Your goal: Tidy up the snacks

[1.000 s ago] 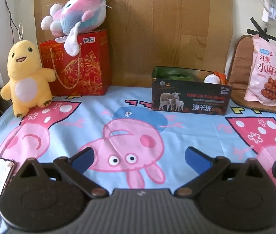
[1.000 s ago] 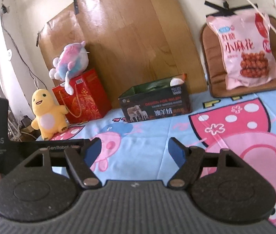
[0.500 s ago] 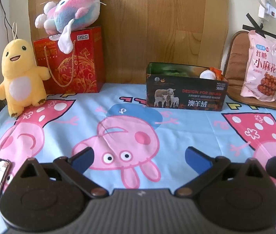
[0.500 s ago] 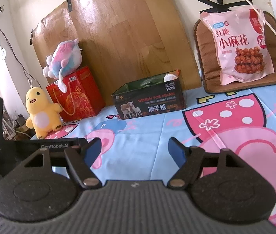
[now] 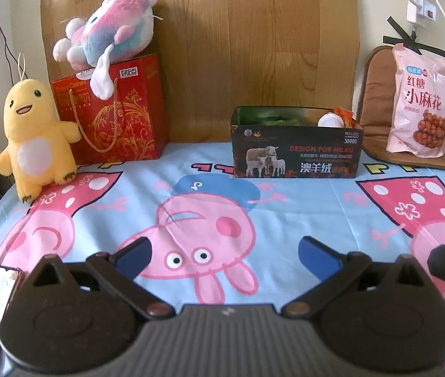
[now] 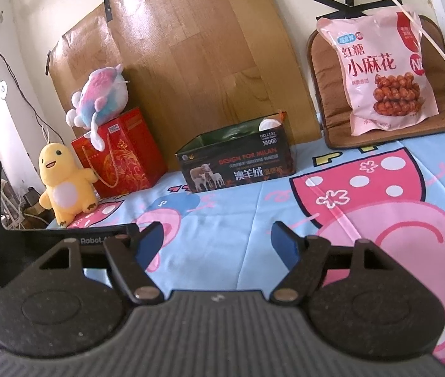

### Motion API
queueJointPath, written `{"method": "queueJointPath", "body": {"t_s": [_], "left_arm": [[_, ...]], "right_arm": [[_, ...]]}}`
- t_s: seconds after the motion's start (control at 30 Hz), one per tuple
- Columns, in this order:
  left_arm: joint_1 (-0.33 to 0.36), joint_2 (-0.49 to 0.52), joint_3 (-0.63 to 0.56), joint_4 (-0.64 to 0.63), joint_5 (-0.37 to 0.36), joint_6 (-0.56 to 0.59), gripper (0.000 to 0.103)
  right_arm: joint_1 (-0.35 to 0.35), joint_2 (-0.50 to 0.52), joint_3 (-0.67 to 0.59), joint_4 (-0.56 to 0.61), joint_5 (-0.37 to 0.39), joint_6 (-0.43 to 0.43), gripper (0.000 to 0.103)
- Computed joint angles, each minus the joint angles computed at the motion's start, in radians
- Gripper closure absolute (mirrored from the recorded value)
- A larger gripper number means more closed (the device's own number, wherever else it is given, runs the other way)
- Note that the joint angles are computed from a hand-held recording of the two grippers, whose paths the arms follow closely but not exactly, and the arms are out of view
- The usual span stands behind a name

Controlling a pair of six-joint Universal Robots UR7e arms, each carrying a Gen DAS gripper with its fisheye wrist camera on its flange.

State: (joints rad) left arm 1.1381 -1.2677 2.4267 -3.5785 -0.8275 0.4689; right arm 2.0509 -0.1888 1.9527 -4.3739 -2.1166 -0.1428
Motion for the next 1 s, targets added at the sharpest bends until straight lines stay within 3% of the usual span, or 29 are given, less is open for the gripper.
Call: {"method": "queueJointPath", "body": {"t_s": [0.77, 1.0], "left_arm": [[0.006, -0.011, 0.002, 0.010, -0.026, 0.002, 0.000], [-0.010, 0.004, 0.014, -0.087, -0.006, 0.049, 0.000]], "right_arm": [[0.009, 0.006, -0.010, 0.001, -0.016, -0.016, 0.026], [0.010, 0.004, -0.011, 0.004, -0.019, -0.009, 0.026]]}}
